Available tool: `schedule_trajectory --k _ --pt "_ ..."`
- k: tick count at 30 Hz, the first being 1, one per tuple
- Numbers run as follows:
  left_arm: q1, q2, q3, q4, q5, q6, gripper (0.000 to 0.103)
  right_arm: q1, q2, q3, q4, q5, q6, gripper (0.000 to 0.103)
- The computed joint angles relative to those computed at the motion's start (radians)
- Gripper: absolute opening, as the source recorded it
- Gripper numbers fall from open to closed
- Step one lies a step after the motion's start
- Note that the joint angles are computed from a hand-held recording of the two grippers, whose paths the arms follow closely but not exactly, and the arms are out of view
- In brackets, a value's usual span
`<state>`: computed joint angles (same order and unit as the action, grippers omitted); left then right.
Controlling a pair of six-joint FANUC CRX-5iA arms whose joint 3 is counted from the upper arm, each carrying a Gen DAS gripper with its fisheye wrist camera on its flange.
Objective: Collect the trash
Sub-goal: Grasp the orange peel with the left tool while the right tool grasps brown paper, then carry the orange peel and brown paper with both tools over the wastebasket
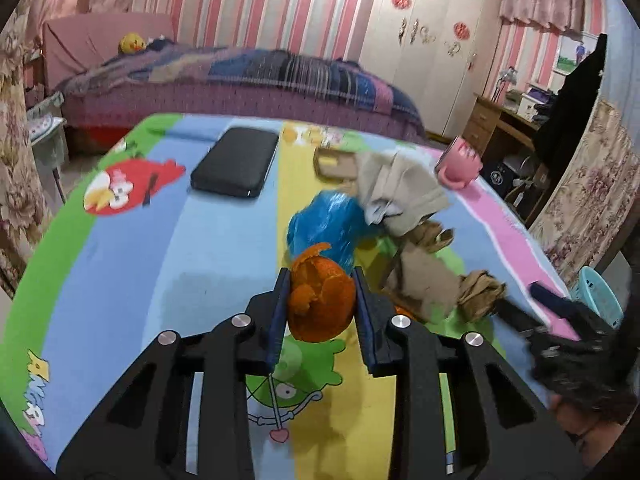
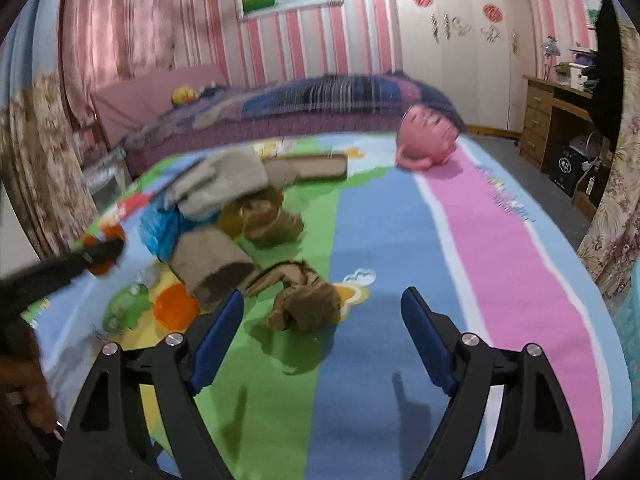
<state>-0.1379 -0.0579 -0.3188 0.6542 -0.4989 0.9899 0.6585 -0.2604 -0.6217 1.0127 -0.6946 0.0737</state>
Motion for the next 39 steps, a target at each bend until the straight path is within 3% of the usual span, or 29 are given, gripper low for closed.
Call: schedule_trajectory --k 3,5,8,9,10,17,24,26,29,33,39 --pt "-0.01 -0.008 -0.001 -0.014 0.013 -0.001 0.029 -0.002 0.013 0.017 -0.023 0.007 0.037 0.078" --pt "-0.012 -0.007 -0.001 -0.009 0.009 -0.008 0.029 0.001 0.023 0.034 -0.058 0.005 0.082 0.071" --pt "-0.02 -0.009 -0.007 0.005 0.015 -0.015 0.029 0.003 0.048 0.072 -0.138 -0.004 0.166 0.058" --pt "-0.024 -0.008 -0.005 0.003 0.013 -0.016 0.029 0.002 0.056 0.083 -0.158 -0.004 0.189 0.046" --pt "-0.027 -0.004 -0.002 0.006 0.014 -0.022 0.029 0.001 0.062 0.092 -0.177 -0.001 0.212 0.04" --pt "-0.04 -0.019 -0.015 -0.01 0.027 -0.044 0.029 0.006 -0.019 0.01 -0.067 0.038 0.091 0.036" --pt "-0.069 -0.087 -0.09 0.148 0.057 -0.197 0.029 0.009 -0.228 -0.125 0.104 0.025 -0.136 0.036" --pt "-0.085 -0.101 -0.092 0.168 0.058 -0.206 0.029 0.023 -0.284 -0.15 0.16 -0.034 -0.165 0.036" --pt "-0.124 -0.119 -0.081 0.178 0.061 -0.217 0.029 0.091 -0.337 -0.174 0.256 -0.227 -0.179 0.036" --pt "-0.217 -0.126 -0.055 0.162 0.077 -0.196 0.029 0.155 -0.422 -0.204 0.308 -0.407 -0.219 0.036" --pt "-0.362 -0.067 0.043 0.138 0.093 -0.148 0.029 0.202 -0.522 -0.202 0.331 -0.605 -0.105 0.037"
